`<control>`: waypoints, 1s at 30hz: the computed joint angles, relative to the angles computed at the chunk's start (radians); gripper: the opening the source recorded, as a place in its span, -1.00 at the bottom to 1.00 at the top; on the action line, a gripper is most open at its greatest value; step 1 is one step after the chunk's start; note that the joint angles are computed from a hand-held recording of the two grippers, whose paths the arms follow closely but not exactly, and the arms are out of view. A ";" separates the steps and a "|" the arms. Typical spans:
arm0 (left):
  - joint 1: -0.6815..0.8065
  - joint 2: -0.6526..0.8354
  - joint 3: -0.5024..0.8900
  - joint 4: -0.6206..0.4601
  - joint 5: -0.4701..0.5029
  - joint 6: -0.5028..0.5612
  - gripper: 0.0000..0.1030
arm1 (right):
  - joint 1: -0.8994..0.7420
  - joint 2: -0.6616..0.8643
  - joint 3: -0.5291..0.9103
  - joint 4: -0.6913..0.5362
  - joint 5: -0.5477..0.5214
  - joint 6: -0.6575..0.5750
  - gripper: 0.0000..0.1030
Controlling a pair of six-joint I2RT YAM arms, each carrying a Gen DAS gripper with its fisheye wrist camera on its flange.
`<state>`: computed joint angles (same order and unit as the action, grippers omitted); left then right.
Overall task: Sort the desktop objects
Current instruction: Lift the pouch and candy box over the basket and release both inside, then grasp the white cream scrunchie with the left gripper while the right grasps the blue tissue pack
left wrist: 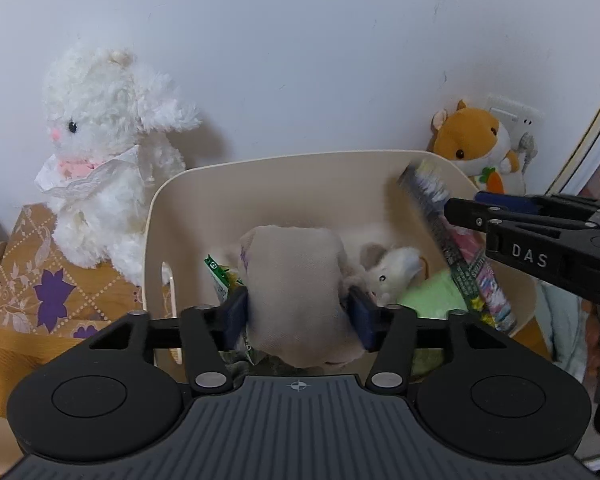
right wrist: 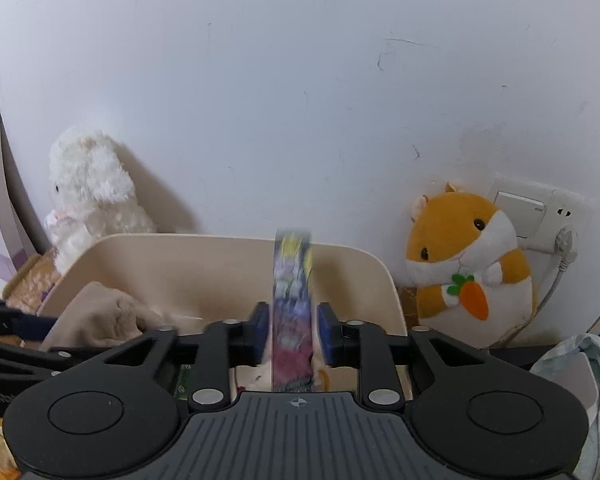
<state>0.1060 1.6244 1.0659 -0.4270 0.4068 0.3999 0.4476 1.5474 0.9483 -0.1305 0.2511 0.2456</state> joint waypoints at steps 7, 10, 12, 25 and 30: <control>0.026 -0.019 -0.009 -0.004 0.003 0.052 0.39 | 0.035 -0.064 -0.052 0.015 0.036 -0.033 0.57; 0.038 -0.048 -0.024 0.000 0.002 0.069 0.44 | 0.064 -0.115 -0.084 0.020 0.057 -0.057 0.93; 0.055 -0.067 -0.026 -0.008 0.013 0.084 0.48 | 0.084 -0.149 -0.107 0.024 0.069 -0.069 1.00; 0.299 -0.135 -0.017 -0.151 0.130 0.275 0.54 | 0.181 -0.427 -0.271 -0.142 0.107 0.010 1.00; 0.415 -0.142 -0.046 -0.182 0.144 0.363 0.56 | 0.253 -0.537 -0.342 -0.261 0.158 0.089 1.00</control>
<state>0.5214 1.4823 1.0198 -0.6089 0.5506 0.7630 0.7004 1.0100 0.6061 -0.3912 0.4095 0.3342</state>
